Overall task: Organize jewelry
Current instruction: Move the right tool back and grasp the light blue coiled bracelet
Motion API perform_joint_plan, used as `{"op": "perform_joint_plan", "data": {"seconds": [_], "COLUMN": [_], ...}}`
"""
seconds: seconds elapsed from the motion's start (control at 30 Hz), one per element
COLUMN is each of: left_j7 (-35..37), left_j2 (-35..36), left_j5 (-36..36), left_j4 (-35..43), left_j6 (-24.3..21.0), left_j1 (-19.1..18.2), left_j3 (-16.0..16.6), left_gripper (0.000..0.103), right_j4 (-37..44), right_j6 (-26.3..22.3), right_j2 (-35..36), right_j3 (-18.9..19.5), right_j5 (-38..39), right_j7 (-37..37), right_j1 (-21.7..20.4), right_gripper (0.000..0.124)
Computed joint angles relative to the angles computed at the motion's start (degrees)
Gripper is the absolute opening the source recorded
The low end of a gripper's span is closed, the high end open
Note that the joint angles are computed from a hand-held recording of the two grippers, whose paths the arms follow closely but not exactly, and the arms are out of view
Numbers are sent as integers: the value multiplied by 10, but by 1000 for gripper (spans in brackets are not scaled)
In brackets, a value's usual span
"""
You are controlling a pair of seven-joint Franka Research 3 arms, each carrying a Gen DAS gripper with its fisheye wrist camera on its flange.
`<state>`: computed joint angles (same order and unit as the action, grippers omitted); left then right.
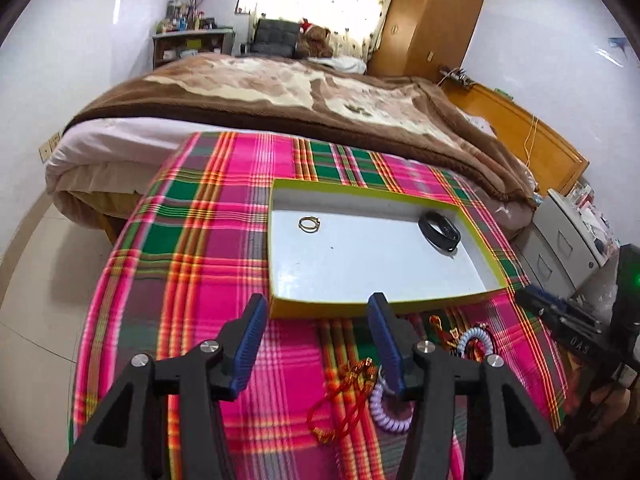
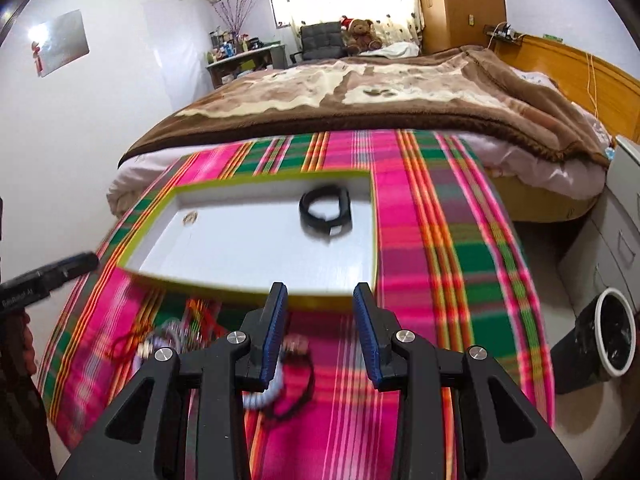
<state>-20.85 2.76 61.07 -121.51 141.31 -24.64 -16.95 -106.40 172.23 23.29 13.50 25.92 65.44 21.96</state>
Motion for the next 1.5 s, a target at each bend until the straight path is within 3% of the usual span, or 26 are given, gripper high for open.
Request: {"op": "perform_joint_plan", "data": {"seconds": [0.1,0.37,0.5,0.7,0.8,1.03,1.2,1.3,1.4,1.5], "left_j7": [-14,0,-37,-45,-42,-34,11,41,81,106], "left_j2": [-14,-14,-11,-8,-10,-12,-1,11,29,45], "left_j5": [1,-19,-4,2,-5,-10,-36,-44,-65,-60], "left_j4": [-16,-35,-47,-54,-59,-68,-57,-48,-27,-11], "left_j6": [-10,23,55,64,62,69,63,69,55,69], "left_j1": [-6,-6,-8,-10,-10,-8,-7,-6,-10,-13], "left_j3": [-6,-13,-11,-10,-9,-10,-9,-5,-2,5], "left_gripper": [58,61,61,61,61,61,61,61,61,61], "right_j4": [-21,-53,-48,-42,-35,-39,-51,-55,-54,-54], "right_j6": [-1,-2,-15,-23,-31,-22,-2,8,8,9], "right_j2": [-10,-20,-17,-9,-2,-2,-13,-22,-31,-39], "right_j3": [12,71,56,25,10,15,64,120,117,114], "right_j5": [13,90,96,76,56,42,113,203,247,287], "right_j7": [-17,-113,-123,-104,-86,-75,-116,-187,-219,-255], "right_j1": [-11,-53,-34,-2,11,7,-41,-91,-88,-83], "right_gripper": [35,35,35,35,17,9,9,8,3,3]}}
